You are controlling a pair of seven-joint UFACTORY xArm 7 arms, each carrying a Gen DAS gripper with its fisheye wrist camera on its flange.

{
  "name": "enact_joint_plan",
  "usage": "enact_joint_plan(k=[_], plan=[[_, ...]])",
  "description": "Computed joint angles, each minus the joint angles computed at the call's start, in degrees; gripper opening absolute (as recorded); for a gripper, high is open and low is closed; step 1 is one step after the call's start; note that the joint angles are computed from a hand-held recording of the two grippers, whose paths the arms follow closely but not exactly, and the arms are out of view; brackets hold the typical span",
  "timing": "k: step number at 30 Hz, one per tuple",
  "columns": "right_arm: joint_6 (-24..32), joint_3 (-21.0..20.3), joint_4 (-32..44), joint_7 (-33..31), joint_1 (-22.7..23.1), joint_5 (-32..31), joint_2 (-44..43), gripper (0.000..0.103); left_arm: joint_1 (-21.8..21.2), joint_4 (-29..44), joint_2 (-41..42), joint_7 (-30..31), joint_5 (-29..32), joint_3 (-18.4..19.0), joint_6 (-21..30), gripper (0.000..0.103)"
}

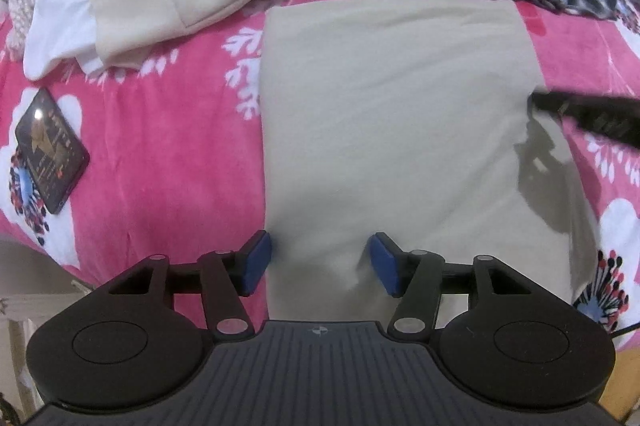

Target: Fold clothes

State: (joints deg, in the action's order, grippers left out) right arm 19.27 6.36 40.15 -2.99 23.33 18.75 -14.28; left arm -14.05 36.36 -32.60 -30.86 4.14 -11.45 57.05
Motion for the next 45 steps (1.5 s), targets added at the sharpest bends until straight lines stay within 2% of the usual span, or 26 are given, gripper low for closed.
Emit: enact_joint_plan(k=[3, 6, 8, 10, 13, 18, 22, 31, 45], plan=[[-4.40, -2.18, 1.94, -4.52, 2.93, 6.29, 1.75, 0.022, -0.25, 0.26, 0.60, 0.35, 0.18, -0.11, 0.02, 0.060], [-4.88, -0.54, 5.79, -3.24, 1.02, 3.64, 7.99, 0.022, -0.32, 0.29, 0.82, 0.32, 0.32, -0.20, -0.15, 0.062], [-3.95, 0.79, 8.46, -0.48, -0.69, 0.41, 12.44, 0.017, -0.37, 0.02, 0.56, 0.22, 0.49, -0.29, -0.44, 0.062], [-3.66, 1.84, 9.33, 3.09, -1.82, -1.76, 12.79, 0.018, -0.31, 0.46, 0.97, 0.37, 0.62, -0.24, 0.06, 0.062], [-6.51, 2.51, 8.78, 0.36, -1.67, 2.60, 11.08, 0.018, -0.24, 0.86, 1.47, 0.34, 0.46, -0.03, 0.60, 0.063], [-3.34, 3.13, 12.10, 4.82, -2.71, -2.27, 15.55, 0.017, -0.08, 1.32, 1.96, 0.03, 0.69, -0.11, 0.99, 0.065], [-4.51, 3.74, 11.85, 7.36, -2.78, -6.61, 16.29, 0.017, -0.08, 1.79, 2.50, -0.05, 1.00, -0.18, 1.35, 0.065], [-4.03, 4.38, 11.77, 2.98, -3.35, -2.01, 16.12, 0.017, -0.11, 2.58, 3.21, 0.08, 1.25, -0.14, 2.19, 0.066], [-3.81, 4.34, 12.35, 1.42, -3.49, -0.22, 16.20, 0.017, -0.24, 2.70, 3.35, -0.65, 1.65, -0.06, 1.74, 0.067]])
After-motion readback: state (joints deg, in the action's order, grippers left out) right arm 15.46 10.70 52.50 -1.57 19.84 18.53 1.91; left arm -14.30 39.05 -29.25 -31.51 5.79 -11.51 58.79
